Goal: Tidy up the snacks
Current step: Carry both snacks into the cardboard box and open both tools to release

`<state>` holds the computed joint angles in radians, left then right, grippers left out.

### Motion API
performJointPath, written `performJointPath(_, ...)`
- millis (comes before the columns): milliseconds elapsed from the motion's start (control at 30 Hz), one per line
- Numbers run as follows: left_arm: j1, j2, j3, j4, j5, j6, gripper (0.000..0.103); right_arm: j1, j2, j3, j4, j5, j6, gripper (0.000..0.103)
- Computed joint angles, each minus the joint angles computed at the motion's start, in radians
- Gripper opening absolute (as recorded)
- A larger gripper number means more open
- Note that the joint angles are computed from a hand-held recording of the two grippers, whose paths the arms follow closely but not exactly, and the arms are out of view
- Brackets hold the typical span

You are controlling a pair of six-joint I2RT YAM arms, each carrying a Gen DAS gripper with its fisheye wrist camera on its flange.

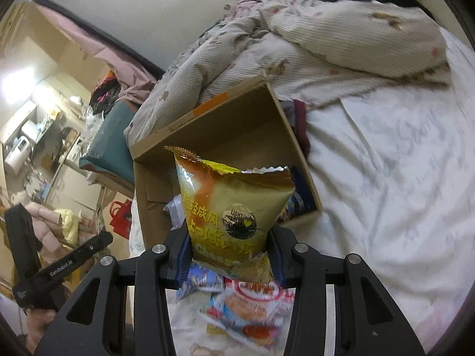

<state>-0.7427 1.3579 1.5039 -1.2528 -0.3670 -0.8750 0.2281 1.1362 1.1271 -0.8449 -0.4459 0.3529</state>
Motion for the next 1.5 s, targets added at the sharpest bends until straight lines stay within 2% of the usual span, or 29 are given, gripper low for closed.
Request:
performJointPath(300,0.080,0.182,0.110,0.153,-0.003,0.170,0.023,0.053,0.222,0.119,0.097,0.033,-0.054,0.045)
performJointPath(533,0.128,0.193,0.006,0.292,0.036,0.220,0.023,0.049,0.306,0.120,0.135,-0.005,-0.049,0.045)
performJointPath(767,0.159,0.205,-0.023,0.309,0.068,0.210,0.023,0.068,0.343,0.120,0.128,-0.029,-0.045,0.047)
performJointPath(1233,0.145,0.202,-0.054,0.324,0.053,0.216,0.024,0.084,0.361,0.122,0.137,-0.027,-0.031,0.048)
performJointPath(1500,0.131,0.203,-0.052,0.329,0.032,0.235,0.024,0.091,0.359,0.122,0.144,-0.019,-0.023,0.062)
